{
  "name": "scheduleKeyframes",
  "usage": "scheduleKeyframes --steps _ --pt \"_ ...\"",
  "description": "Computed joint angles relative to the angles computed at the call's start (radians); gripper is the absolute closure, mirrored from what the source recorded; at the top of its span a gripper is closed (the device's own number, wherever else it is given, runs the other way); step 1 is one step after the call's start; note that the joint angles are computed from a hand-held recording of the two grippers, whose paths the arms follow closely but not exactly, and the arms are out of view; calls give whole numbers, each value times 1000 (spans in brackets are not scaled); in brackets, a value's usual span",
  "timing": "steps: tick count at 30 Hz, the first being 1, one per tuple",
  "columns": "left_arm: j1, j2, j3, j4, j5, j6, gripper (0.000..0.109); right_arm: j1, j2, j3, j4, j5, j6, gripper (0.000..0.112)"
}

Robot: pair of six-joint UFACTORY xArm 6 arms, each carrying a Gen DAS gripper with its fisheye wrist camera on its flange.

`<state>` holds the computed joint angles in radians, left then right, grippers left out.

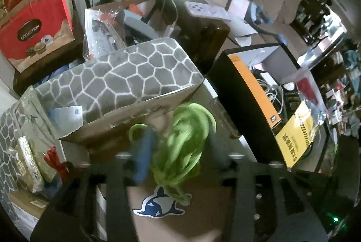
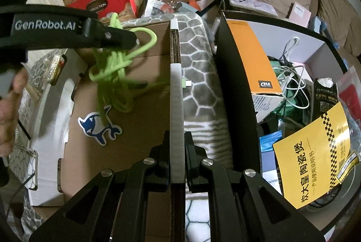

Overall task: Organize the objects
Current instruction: 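Lower the green cable into the cardboard box and release it, then grasp the red cable with the left tool and lift it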

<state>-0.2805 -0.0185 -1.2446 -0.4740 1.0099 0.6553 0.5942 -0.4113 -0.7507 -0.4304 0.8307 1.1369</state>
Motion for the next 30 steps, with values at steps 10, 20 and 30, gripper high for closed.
scheduleKeyframes --steps 10,20,30 --pt "118 4 -126 -92 99 15 20 -1 -4 7 0 -9 5 103" --pt "216 98 -251 29 101 13 18 3 -7 8 -5 -3 3 103" --pt "255 215 -296 133 147 -19 39 3 -8 9 -4 -3 4 103"
